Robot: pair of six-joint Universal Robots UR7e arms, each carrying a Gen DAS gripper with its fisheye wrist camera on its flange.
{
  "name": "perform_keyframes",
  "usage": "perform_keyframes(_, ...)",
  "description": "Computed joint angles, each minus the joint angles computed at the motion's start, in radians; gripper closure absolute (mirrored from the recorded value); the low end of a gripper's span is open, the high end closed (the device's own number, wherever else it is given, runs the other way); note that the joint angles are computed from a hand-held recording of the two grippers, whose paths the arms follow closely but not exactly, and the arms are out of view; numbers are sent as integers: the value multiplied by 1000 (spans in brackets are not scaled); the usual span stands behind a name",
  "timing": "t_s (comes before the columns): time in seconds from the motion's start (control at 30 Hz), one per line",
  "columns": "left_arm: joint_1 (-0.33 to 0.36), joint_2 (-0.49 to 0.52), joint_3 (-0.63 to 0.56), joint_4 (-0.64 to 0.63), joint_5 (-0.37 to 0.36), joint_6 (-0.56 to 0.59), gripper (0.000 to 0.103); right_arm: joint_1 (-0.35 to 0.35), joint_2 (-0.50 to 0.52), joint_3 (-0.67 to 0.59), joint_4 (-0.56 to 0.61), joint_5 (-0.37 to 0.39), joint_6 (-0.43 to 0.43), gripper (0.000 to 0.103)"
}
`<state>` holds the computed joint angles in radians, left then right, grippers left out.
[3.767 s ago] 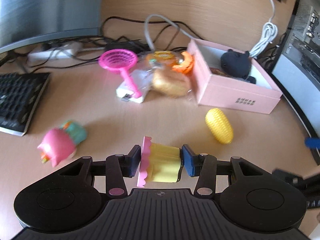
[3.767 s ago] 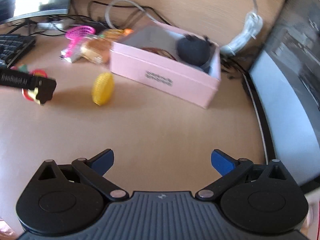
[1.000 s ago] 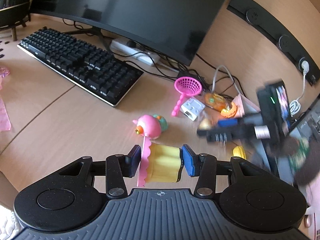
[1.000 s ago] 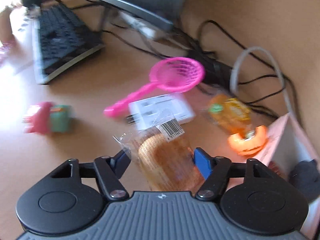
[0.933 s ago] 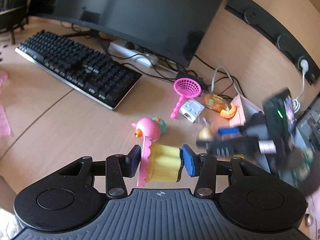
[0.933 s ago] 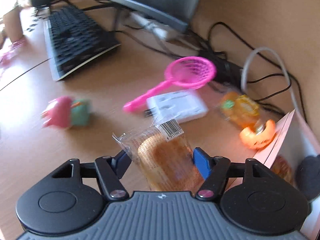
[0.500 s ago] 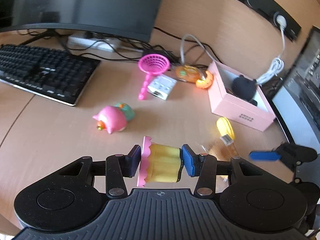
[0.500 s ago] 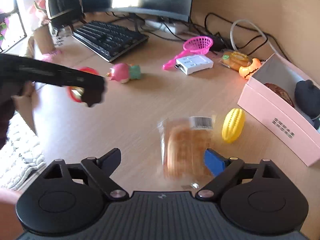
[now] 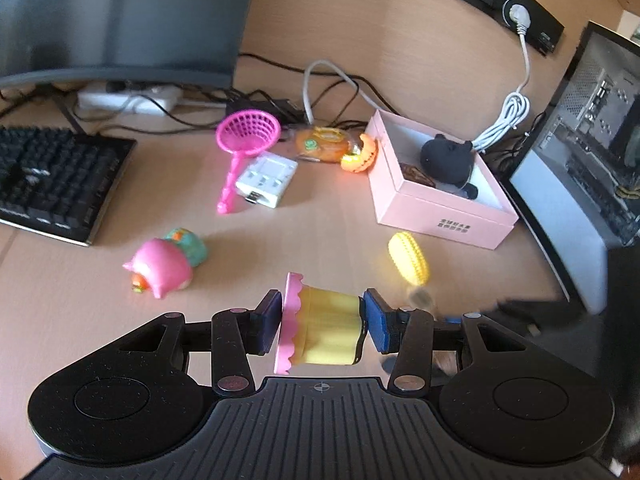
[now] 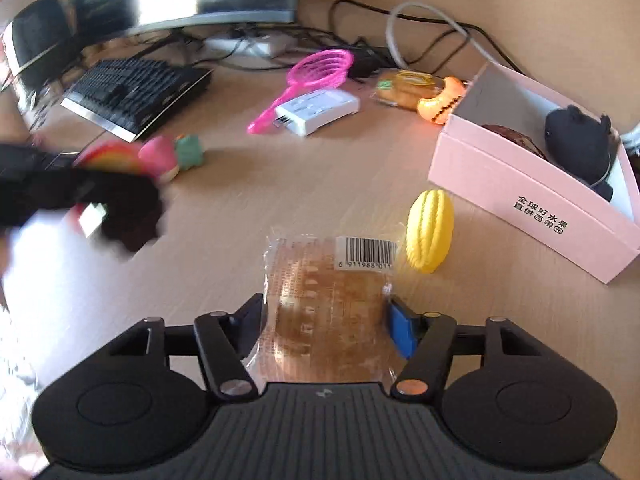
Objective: Organize objects
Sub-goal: 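Release the cup toy into the pink box with the left tool while the right tool carries the bun over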
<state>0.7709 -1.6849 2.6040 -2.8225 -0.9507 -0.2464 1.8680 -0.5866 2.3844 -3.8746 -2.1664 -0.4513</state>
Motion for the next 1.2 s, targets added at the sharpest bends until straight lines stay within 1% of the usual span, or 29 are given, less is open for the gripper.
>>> perform_keyframes(0.03, 2, 19, 0, -29, -10, 14, 53, 11, -9, 21, -2, -13, -10, 47)
perform_keyframes(0.1, 9, 72, 11, -142, -38, 58, 53, 27, -40, 64, 4, -33, 6, 48)
perform_keyframes(0.13, 12, 96, 17, -191, -52, 59, 53, 34, -63, 89, 2, -43, 22, 48)
perform_keyframes(0.2, 38, 153, 22, -286, -107, 50, 53, 44, -109, 129, 15, -80, 60, 48)
perform_keyframes(0.3, 71, 235, 14, -395, -163, 17, 53, 62, -198, 169, 86, -155, 128, 49)
perform_keyframes(0.4, 112, 291, -15, -471, -245, -32, 53, 86, -322, 198, 180, -201, 186, 49)
perform_keyframes(0.47, 108, 313, -50, -443, -244, -30, 53, 96, -384, 210, 192, -199, 185, 49)
perform_keyframes(0.5, 93, 322, -67, -422, -224, -23, 53, 103, -399, 215, 168, -197, 170, 48)
perform_keyframes(0.57, 67, 335, -98, -382, -196, -8, 53, 111, -400, 233, 66, -185, 133, 49)
perform_keyframes(0.63, 35, 348, -125, -342, -169, 10, 53, 98, -386, 257, -53, -140, 111, 48)
perform_keyframes(0.67, 18, 354, -138, -320, -156, 24, 53, 86, -369, 268, -115, -119, 102, 48)
perform_keyframes(0.77, -32, 370, -165, -265, -103, 64, 54, 55, -277, 289, -314, -89, 87, 48)
perform_keyframes(0.83, -61, 364, -174, -257, -86, 91, 54, 34, -213, 295, -411, -83, 79, 49)
perform_keyframes(0.93, -95, 339, -194, -268, -86, 142, 54, -2, -204, 327, -440, -63, 92, 49)
perform_keyframes(1.03, -118, 318, -243, -262, -105, 161, 53, -19, -215, 342, -462, -88, 58, 48)
perform_keyframes(1.1, -131, 317, -277, -259, -117, 167, 53, -34, -232, 354, -474, -95, 53, 48)
perform_keyframes(1.13, -138, 325, -294, -269, -111, 167, 53, -41, -242, 361, -481, -97, 55, 48)
perform_keyframes(1.2, -145, 343, -335, -276, -133, 198, 53, -59, -249, 371, -514, -92, 41, 48)
